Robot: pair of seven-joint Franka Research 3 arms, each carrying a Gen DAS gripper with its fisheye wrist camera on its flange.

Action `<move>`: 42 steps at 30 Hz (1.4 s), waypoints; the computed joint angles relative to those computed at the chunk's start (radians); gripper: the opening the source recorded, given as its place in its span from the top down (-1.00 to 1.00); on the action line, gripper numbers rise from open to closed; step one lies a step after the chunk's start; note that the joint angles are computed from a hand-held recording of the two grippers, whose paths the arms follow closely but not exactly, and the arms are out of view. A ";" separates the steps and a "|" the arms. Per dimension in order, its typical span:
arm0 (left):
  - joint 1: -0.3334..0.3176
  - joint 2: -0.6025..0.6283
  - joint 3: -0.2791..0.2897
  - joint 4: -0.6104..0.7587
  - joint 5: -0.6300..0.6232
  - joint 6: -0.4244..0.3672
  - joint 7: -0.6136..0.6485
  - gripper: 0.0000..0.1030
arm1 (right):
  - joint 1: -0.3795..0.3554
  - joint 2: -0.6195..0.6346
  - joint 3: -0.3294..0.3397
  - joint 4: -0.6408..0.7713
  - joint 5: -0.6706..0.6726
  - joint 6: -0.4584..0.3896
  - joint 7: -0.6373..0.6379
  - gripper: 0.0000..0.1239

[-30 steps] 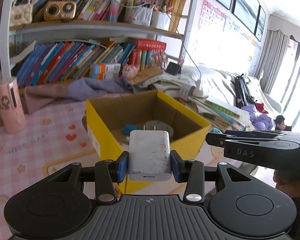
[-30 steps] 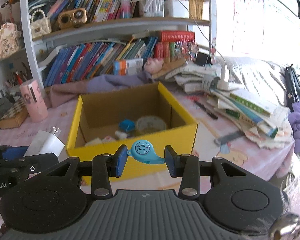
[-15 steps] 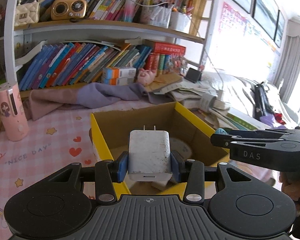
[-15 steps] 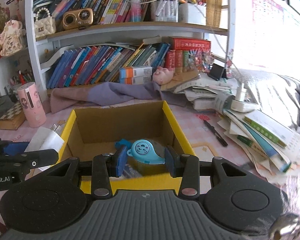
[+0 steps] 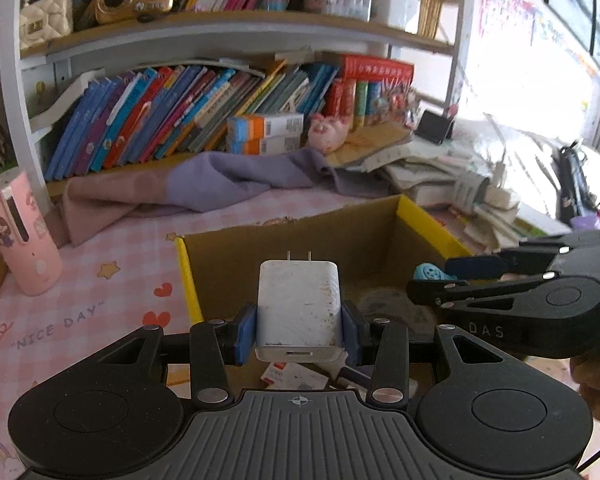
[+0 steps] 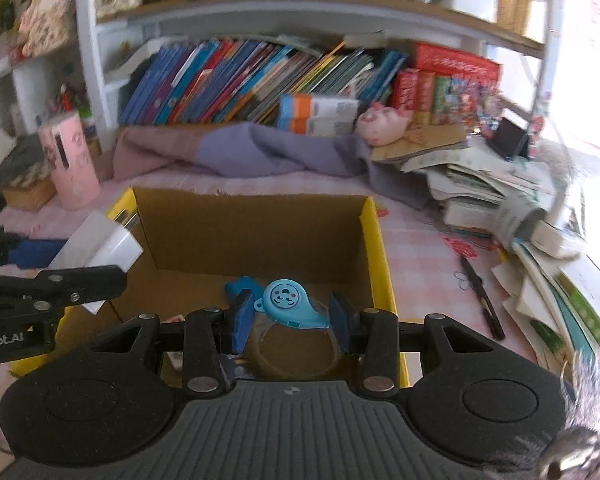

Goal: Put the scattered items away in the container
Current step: 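Lower both held items into the yellow box and open both grippers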

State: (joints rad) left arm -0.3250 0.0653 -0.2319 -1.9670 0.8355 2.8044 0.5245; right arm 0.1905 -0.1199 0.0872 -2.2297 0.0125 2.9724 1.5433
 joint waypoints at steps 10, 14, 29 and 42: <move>-0.040 0.083 0.005 0.090 -0.055 -0.125 0.063 0.19 | 0.043 0.120 -0.040 0.146 0.198 -0.141 -0.316 0.38; -0.054 0.096 0.010 0.112 -0.047 -0.152 0.064 0.19 | 0.044 0.132 -0.039 0.161 0.221 -0.168 -0.352 0.38; -0.072 0.025 0.017 0.073 0.188 -0.179 -0.205 -0.26 | 0.049 0.104 -0.035 0.131 0.339 -0.127 -0.430 0.23; -0.003 -0.175 -0.062 -0.099 0.356 -0.194 -0.464 -0.58 | 0.041 -0.042 0.012 -0.044 0.258 0.070 -0.246 0.19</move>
